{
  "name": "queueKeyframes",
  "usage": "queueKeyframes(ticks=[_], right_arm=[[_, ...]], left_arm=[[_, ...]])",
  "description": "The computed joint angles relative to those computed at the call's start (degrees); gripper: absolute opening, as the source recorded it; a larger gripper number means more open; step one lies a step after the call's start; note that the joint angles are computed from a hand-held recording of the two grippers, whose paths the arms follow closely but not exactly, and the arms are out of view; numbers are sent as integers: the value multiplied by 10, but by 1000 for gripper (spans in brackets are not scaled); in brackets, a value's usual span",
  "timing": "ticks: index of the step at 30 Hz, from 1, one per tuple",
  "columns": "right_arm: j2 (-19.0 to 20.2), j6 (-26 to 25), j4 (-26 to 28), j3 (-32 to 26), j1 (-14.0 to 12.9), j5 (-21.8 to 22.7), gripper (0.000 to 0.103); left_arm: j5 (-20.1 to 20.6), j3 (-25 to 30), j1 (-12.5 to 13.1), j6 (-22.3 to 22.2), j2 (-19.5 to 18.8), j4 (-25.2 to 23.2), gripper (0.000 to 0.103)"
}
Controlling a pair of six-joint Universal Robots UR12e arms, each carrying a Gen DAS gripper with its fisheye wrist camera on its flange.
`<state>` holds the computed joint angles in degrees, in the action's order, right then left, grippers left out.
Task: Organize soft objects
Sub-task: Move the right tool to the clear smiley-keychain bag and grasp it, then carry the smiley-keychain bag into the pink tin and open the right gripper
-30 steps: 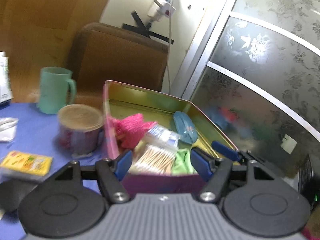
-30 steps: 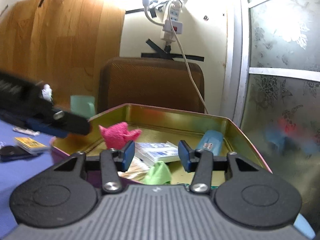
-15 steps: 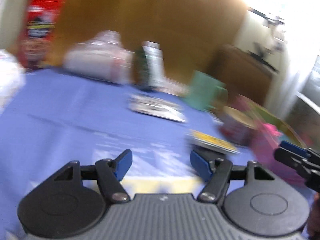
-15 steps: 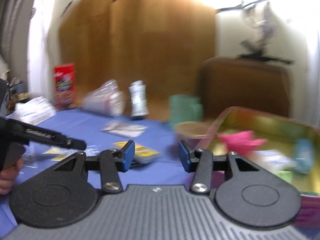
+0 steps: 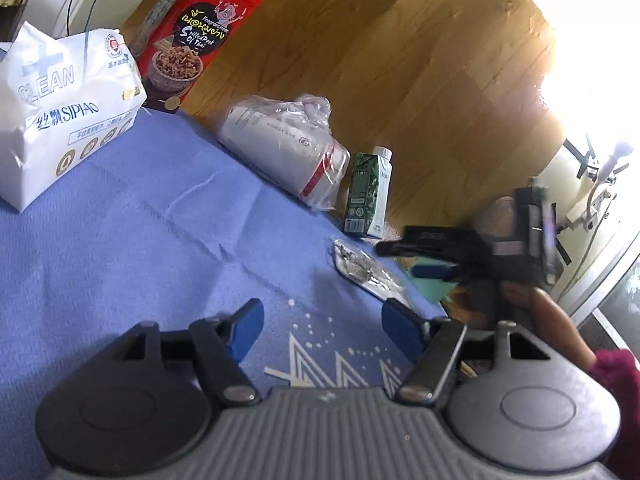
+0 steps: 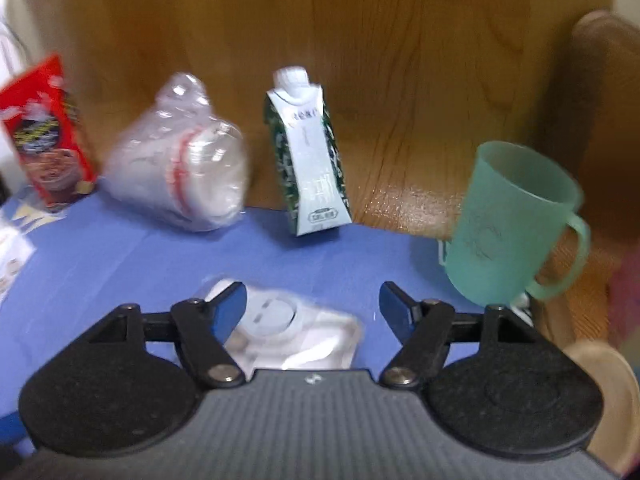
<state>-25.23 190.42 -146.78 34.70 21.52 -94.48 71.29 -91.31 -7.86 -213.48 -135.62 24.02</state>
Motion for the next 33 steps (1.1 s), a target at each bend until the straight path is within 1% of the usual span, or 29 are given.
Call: queueKeyframes(ticks=[1,2,3,4,6,8,10,13,14,15,16,17,18,19,20,21,22,25,26,27,28,29,31,33], right_arm=[[9,9,32,-20,-2,11,75],[11,24,40,-21,-6,31,78],[0,40,24,2,-8,39,78],[-9,44,15,21,-10,58,77],[-31,66,2,64,-17,126,76],[-60,48,-31,123,-15,156,76],[-88,11,-59,180,-11,191,76],[-118,-45,-88,241,-7,244,76],[-126,-74,-97,257,-3,243,77],[-127,-104,-102,262,1,233,78],[-132,-143,-118,273,8,208,82],[-133,-178,-138,280,15,177,89],[-130,-204,-159,282,21,152,92],[-126,-226,-181,281,25,134,96],[-120,-238,-194,275,28,127,97],[-113,-241,-194,264,30,127,97],[-114,-240,-189,265,26,138,98],[-94,-204,-123,222,22,179,98],[-95,-193,-115,223,22,187,96],[-96,-196,-131,231,24,179,96],[-101,-202,-145,241,27,175,85],[-106,-196,-161,254,28,178,75],[-116,-180,-179,274,33,162,70],[-122,-166,-200,292,38,148,70]], left_arm=[[0,0,0,-3,-1,1,67],[0,-1,0,-7,-1,4,67],[1,-1,1,-11,-1,6,67],[1,0,2,-18,-2,7,67],[-2,-1,4,-29,-3,9,67],[0,-4,4,-37,-2,14,67],[3,-5,4,-41,-2,18,67],[9,-9,5,-60,-2,30,67],[12,-10,6,-68,-3,35,67],[16,-11,7,-73,-3,38,67],[20,-12,7,-78,-2,41,67],[22,-12,7,-79,-2,42,67],[24,-12,6,-79,-2,42,67],[27,-12,5,-77,-2,40,67],[28,-13,5,-75,-1,39,67],[29,-12,5,-75,-1,38,67],[30,-12,5,-74,-1,38,67],[31,-12,4,-68,0,34,67],[29,-11,4,-67,0,34,67],[27,-11,4,-65,0,32,67],[25,-10,4,-63,0,30,67],[22,-10,4,-57,0,27,67],[17,-9,3,-44,1,21,67],[14,-8,2,-31,1,17,67]])
